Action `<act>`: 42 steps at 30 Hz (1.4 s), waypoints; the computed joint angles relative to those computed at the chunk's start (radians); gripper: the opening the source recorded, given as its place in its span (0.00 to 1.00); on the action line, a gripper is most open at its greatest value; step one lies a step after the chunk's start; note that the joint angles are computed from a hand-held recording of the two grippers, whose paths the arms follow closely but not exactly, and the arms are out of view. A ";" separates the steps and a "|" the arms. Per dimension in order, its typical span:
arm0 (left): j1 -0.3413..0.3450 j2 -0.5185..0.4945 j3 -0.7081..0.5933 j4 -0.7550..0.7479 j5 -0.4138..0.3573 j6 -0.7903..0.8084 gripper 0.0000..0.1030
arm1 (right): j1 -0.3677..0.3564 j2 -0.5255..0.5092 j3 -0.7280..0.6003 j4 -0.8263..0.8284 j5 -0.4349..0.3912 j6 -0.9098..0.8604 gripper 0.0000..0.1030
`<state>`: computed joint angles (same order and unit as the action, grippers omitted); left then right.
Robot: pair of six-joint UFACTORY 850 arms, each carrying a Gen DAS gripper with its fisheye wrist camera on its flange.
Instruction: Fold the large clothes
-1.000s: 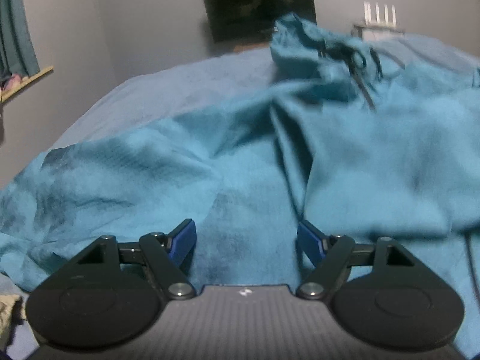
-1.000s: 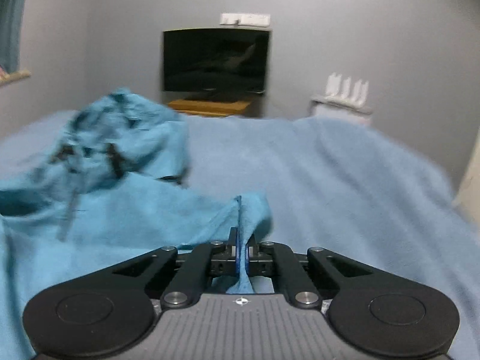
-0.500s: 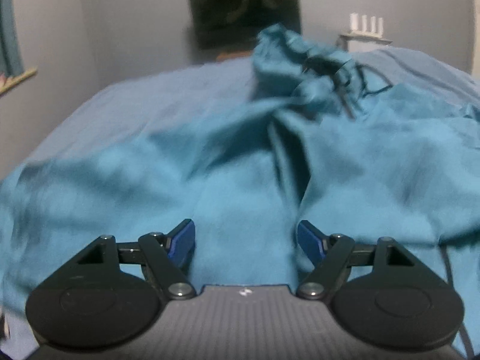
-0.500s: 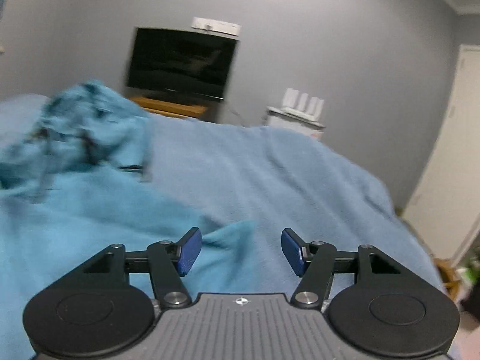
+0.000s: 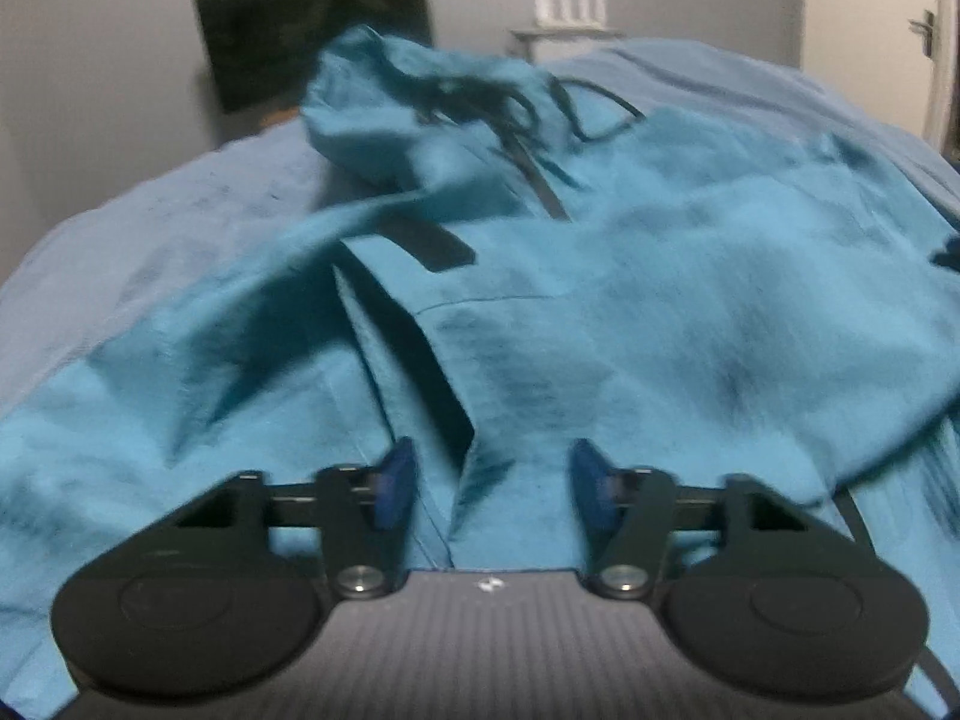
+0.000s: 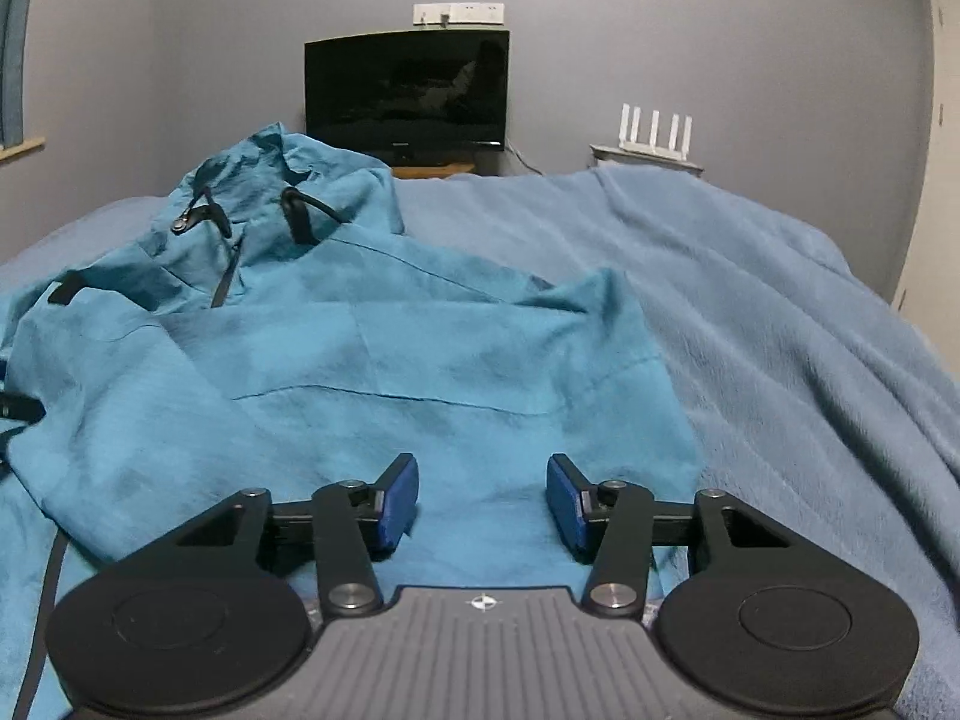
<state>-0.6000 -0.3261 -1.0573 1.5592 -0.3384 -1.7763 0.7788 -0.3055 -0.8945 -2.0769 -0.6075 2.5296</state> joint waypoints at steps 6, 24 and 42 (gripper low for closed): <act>-0.010 0.010 -0.003 -0.195 0.000 0.158 0.00 | -0.012 -0.013 0.009 -0.054 0.009 0.075 0.49; -0.075 0.098 0.068 -0.182 -0.168 0.070 0.44 | -0.020 -0.056 -0.006 0.116 -0.003 -0.074 0.47; -0.098 0.051 0.057 -0.242 -0.252 0.017 0.87 | 0.172 -0.194 -0.183 -0.006 0.101 -0.198 0.45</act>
